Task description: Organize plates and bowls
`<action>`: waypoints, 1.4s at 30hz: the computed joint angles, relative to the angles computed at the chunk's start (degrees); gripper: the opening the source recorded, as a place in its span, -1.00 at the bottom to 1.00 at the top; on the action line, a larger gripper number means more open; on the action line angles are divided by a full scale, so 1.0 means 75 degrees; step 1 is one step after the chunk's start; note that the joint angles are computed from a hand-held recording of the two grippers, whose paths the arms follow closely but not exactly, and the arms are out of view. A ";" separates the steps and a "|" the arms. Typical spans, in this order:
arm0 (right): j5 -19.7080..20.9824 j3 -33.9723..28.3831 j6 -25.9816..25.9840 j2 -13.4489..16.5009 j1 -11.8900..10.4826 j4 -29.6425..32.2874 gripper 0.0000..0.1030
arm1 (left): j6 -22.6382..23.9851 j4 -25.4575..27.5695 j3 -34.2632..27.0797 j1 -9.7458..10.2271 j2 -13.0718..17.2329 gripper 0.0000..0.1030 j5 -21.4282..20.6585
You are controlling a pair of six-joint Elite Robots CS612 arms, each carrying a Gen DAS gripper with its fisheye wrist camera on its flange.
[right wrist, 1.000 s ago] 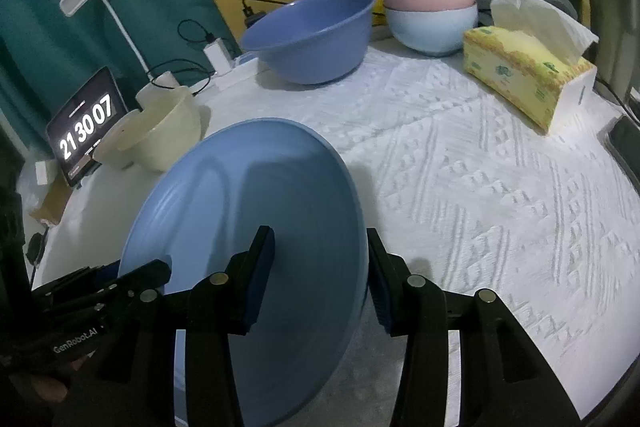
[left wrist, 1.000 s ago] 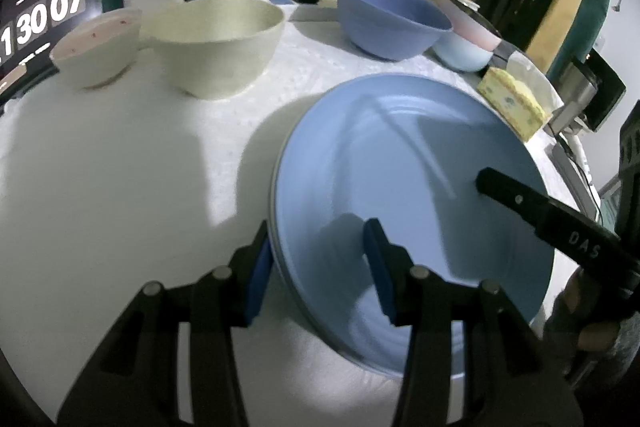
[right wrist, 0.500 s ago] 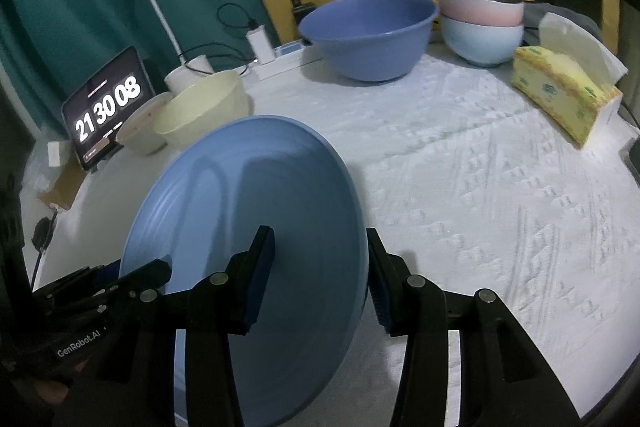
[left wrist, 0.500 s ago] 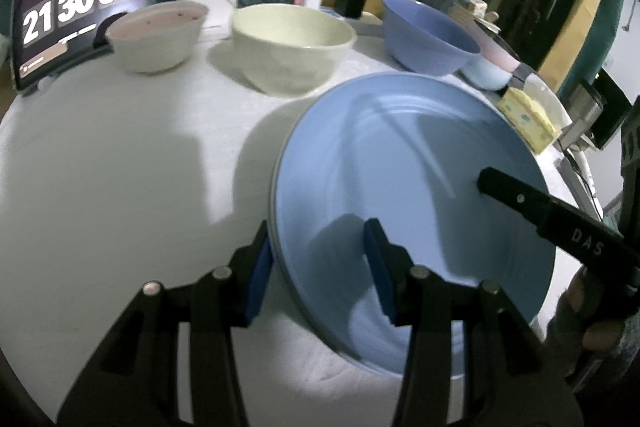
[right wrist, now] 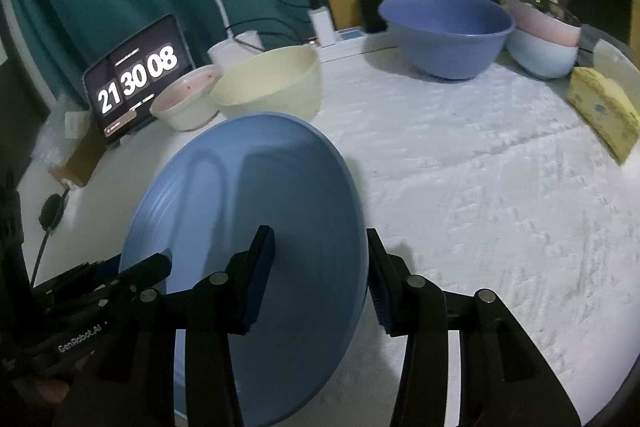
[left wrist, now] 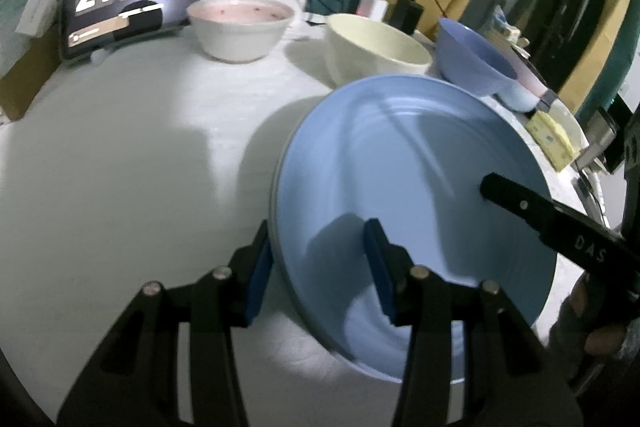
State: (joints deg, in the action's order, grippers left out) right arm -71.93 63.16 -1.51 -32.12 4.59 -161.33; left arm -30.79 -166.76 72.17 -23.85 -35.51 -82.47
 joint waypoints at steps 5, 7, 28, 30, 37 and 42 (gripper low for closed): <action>0.0066 -0.0177 -0.0090 0.0085 0.0122 0.0183 -0.08 | -0.0162 -0.0048 0.0169 0.0081 -0.0071 -0.11 0.0142; 0.0104 -0.0252 -0.0132 0.0121 0.0164 0.0265 -0.08 | -0.0213 -0.0057 0.0222 0.0108 -0.0092 -0.11 0.0199; 0.0112 -0.1100 -0.0408 0.0589 0.0435 0.1023 -0.04 | -0.0277 0.0022 0.0415 0.0198 -0.0145 -0.11 0.0817; 0.0032 -0.1081 -0.0492 0.0590 0.0449 0.0938 -0.02 | -0.0340 0.0056 0.0401 0.0210 -0.0146 -0.09 0.0791; 0.0088 -0.1068 -0.0745 0.0552 0.0429 0.1064 -0.01 | -0.0350 0.0085 0.0438 0.0156 -0.0208 -0.09 0.1080; 0.0069 -0.0999 -0.0780 0.0496 0.0414 0.1043 -0.01 | -0.0408 -0.0024 0.0498 0.0100 -0.0277 -0.09 0.1499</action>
State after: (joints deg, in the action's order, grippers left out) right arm -71.42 55.67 -7.36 -28.40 7.70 -153.51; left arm -33.85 -166.94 75.90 -23.11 -37.59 -71.23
